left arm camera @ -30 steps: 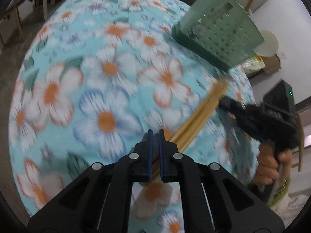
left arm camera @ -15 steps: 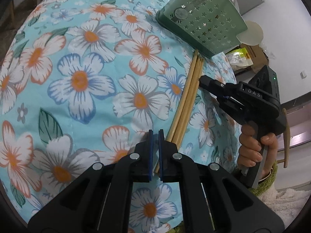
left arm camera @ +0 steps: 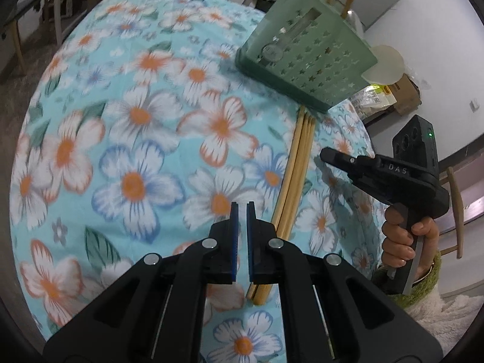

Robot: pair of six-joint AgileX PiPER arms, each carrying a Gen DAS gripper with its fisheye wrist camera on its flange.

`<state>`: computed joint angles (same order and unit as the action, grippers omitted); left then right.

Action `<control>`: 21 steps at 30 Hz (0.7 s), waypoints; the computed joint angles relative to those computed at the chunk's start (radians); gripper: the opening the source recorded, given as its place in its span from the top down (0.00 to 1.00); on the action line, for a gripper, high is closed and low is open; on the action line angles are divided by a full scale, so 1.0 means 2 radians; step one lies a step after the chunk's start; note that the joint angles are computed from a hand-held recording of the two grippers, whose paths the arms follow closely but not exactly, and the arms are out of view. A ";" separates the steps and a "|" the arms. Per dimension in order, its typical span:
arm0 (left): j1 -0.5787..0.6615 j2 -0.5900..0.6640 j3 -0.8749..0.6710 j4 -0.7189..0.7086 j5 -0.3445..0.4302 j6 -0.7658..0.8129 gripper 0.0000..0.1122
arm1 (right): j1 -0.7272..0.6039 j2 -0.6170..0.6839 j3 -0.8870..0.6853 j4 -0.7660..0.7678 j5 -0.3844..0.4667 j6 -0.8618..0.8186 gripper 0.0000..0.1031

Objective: Organize utensils

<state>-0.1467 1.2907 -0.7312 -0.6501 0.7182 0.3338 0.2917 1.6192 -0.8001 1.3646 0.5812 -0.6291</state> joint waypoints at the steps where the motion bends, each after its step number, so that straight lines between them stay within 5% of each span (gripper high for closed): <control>1: -0.008 0.005 -0.007 0.005 -0.007 -0.002 0.96 | -0.004 0.002 -0.004 -0.012 0.003 0.008 0.97; 8: -0.053 0.063 -0.049 0.016 -0.033 0.005 0.93 | -0.021 0.016 -0.001 0.050 0.052 -0.037 0.95; 12: -0.062 0.098 -0.069 -0.017 -0.028 0.043 0.91 | -0.020 0.036 0.001 0.076 0.065 -0.043 0.78; 21: -0.057 0.176 -0.104 -0.092 -0.016 0.095 0.90 | -0.002 0.058 0.002 0.129 0.053 -0.069 0.81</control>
